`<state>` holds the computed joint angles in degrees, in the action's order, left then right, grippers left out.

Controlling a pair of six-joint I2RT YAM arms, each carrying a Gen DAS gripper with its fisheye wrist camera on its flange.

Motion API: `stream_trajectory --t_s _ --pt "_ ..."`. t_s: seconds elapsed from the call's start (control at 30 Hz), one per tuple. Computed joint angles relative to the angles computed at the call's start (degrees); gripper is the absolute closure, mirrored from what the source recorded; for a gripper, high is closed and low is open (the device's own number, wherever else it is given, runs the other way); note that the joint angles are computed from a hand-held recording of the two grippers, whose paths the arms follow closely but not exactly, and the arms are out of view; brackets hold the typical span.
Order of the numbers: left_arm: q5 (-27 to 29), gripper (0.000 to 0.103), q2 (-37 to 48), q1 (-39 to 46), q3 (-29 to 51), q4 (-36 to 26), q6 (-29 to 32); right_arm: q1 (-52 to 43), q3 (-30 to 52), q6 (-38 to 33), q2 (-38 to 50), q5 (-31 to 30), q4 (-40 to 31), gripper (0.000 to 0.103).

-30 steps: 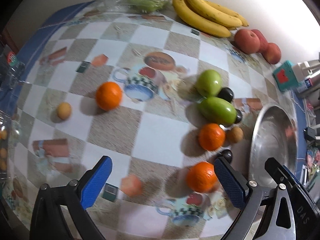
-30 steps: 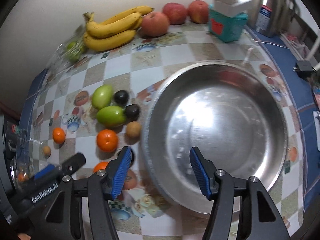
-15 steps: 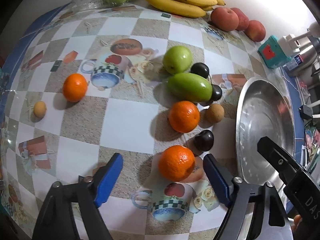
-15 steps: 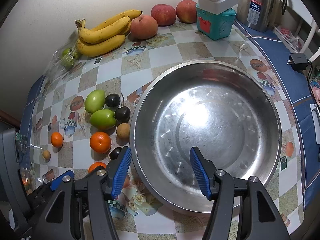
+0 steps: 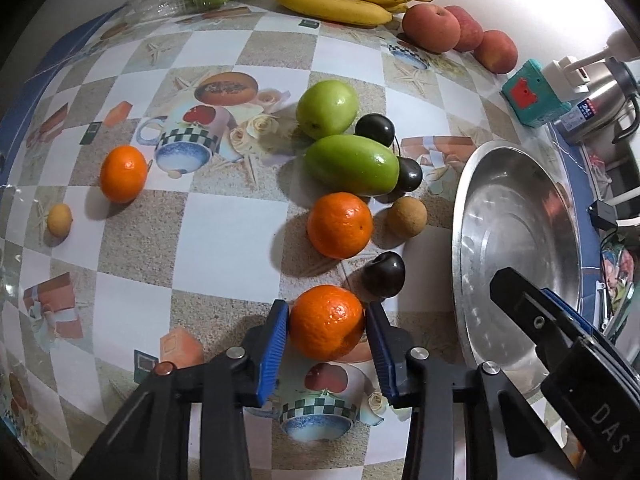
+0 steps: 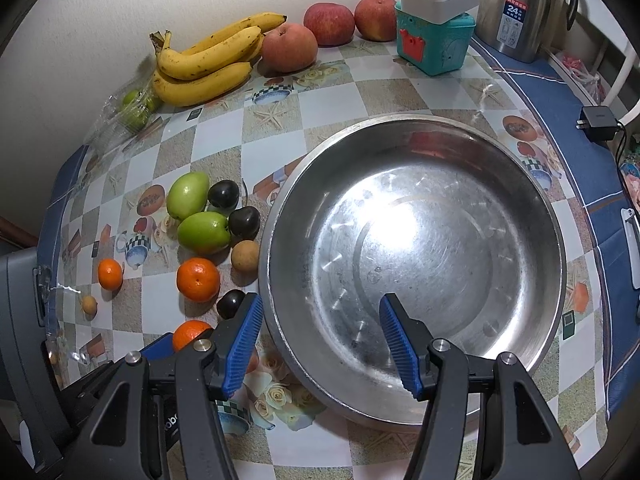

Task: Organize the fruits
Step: 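Close the right gripper on the black plum while the left gripper holds the orange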

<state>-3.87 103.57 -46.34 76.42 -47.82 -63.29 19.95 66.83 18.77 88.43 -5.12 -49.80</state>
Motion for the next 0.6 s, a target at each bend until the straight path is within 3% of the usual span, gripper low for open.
stream_trajectory --t_s 0.37,0.6 --pt "0.08 0.062 -4.07 1.76 -3.93 1.76 -2.27 0.11 -0.67 -0.26 0.0 -0.86 0.87 0.041" --pt "-3.65 0.062 -10.67 5.15 -9.41 0.11 -6.79 2.26 -1.0 -1.58 0.44 -3.53 2.63 0.041"
